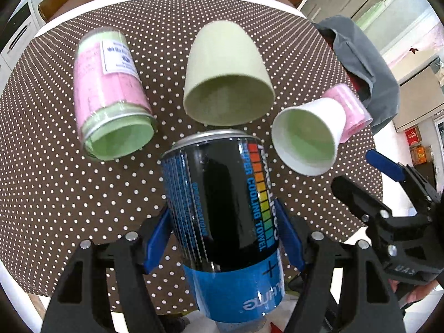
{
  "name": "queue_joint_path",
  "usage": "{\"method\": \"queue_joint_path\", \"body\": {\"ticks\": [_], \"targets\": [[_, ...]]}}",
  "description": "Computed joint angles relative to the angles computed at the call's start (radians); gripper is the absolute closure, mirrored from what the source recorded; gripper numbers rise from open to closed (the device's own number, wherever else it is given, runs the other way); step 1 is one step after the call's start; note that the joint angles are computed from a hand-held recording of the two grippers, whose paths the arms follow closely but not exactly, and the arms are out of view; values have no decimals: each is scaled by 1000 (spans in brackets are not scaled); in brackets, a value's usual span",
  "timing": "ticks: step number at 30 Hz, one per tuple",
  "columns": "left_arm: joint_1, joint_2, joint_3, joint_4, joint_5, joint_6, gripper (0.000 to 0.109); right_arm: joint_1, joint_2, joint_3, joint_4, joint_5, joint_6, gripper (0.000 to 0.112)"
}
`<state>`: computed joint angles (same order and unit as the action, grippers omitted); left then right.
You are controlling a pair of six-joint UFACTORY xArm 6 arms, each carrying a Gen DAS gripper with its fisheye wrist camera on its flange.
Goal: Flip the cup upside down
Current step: 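Lift the black-blue can off the table with the left tool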
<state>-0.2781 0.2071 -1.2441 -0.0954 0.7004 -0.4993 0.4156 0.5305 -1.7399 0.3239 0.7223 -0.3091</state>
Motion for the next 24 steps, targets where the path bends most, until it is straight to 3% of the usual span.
{"method": "queue_joint_path", "body": {"ticks": [4,7,13,24], "targets": [[-7,47,-40,35,47,-38,38,-3,0,5,5,3,0,19],[-7,50,-35,25,33,-34,38,-5,4,1,9,7,-4,19],[-16,48,-63,131,44,-106,38,-6,12,-11,20,16,-13,19],[16,-60,20,158,20,-93,38,5,-19,-4,63,-6,-56,19]]}}
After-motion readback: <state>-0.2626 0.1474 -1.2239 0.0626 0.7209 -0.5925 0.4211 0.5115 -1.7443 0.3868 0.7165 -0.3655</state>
